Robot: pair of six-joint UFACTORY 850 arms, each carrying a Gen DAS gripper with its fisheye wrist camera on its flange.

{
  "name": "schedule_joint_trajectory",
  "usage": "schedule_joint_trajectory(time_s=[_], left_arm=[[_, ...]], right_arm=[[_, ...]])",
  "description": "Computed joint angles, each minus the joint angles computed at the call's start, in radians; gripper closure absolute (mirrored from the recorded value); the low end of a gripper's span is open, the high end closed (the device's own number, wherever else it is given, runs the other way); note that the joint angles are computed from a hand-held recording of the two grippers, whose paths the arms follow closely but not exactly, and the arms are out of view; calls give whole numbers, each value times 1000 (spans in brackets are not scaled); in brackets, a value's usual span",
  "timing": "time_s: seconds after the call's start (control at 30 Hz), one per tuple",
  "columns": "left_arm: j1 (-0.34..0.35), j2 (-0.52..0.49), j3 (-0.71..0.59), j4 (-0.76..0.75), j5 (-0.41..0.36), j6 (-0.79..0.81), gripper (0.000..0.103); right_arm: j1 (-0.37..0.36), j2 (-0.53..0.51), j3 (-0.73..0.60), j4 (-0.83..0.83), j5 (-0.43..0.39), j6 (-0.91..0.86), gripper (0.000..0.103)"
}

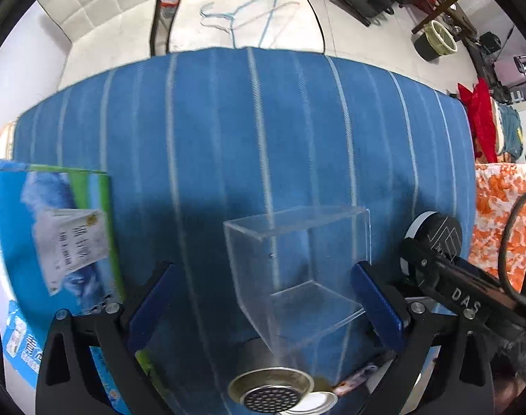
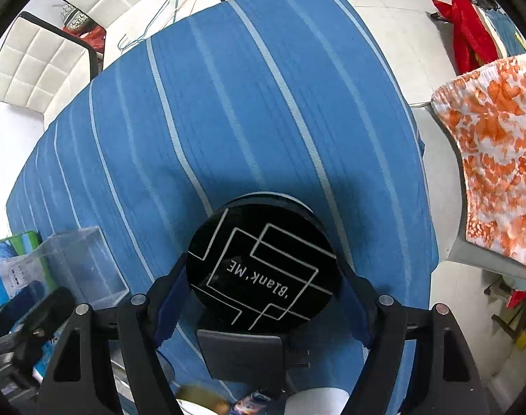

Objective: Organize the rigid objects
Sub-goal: 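Grasp the black round Blank.ME tin with the right tool while the left tool grasps the clear plastic cube box, then carry the black tin with the right tool while the left tool carries the clear box over the blue box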

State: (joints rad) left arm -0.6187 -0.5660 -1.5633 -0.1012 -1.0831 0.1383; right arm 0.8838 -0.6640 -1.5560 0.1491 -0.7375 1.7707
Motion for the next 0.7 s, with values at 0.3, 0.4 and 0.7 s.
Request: schedule_joint_trajectory(time_s=[0.3, 0.4, 0.7], left_arm=[[24, 14, -40, -62, -41, 46, 1], [-7, -42, -72, 9, -50, 16, 1], [-14, -73, -38, 51, 10, 2, 39]], right_arm=[[12, 3, -16, 5, -29, 33, 21], [2, -22, -53, 5, -89, 37, 21], [-12, -84, -166, 6, -232, 46, 26]])
